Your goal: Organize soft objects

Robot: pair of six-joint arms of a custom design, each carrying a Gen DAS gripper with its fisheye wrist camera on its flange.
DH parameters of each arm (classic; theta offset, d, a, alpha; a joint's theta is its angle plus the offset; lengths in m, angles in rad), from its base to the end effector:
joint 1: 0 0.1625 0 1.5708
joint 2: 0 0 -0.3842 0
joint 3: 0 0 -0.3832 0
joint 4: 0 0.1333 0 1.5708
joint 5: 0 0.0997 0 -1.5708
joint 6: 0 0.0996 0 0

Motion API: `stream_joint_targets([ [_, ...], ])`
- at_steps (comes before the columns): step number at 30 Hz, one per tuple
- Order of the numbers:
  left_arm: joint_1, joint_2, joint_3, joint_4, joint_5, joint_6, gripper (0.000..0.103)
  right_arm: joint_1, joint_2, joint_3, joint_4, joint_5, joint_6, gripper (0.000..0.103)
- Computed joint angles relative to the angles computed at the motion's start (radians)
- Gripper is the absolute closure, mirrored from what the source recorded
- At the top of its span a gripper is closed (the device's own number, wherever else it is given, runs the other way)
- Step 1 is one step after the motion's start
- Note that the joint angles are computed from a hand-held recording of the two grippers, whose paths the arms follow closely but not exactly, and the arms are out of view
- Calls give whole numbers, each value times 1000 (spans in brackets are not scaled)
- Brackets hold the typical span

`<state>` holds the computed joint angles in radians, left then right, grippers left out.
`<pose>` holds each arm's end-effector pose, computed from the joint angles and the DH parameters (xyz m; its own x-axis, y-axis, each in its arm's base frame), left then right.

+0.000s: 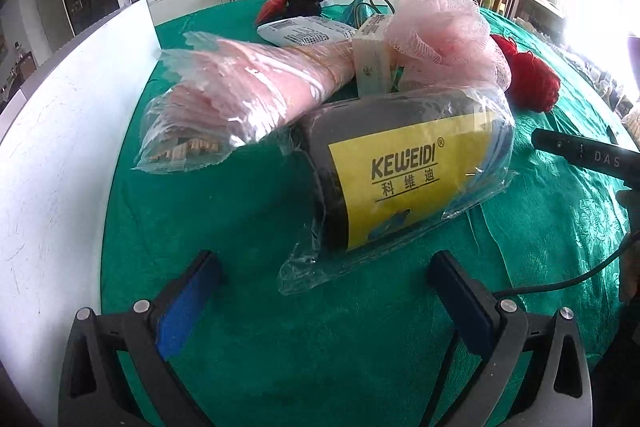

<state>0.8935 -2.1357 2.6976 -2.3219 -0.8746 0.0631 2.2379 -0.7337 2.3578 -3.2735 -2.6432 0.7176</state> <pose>0.0089 -0.3035 0.2265 -0.6334 0.4344 -0.6405 0.6568 0.7394 -0.1480 0.2637 -0.2608 -0.0025 -0.7207 0.3330 0.6081 -0.1897 0.7489 -0.6350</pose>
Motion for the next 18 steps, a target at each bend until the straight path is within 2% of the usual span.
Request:
stream_joint_targets([
  [5, 8, -3, -3, -1, -11, 23, 0, 4, 0, -25, 103, -18, 19, 16],
  [8, 8, -4, -40, 106, -21, -3, 0, 3, 0, -20, 88, -14, 15, 16],
  [12, 5, -70, -100, 274, -101, -35, 0, 4, 0, -22, 94, -15, 17, 16],
  [15, -45, -156, -137, 366, -139, -57, 0, 5, 0, -22, 93, -15, 17, 16],
  [18, -56, -127, -215, 339, -201, -45, 0, 5, 0, -21, 93, -16, 17, 16],
])
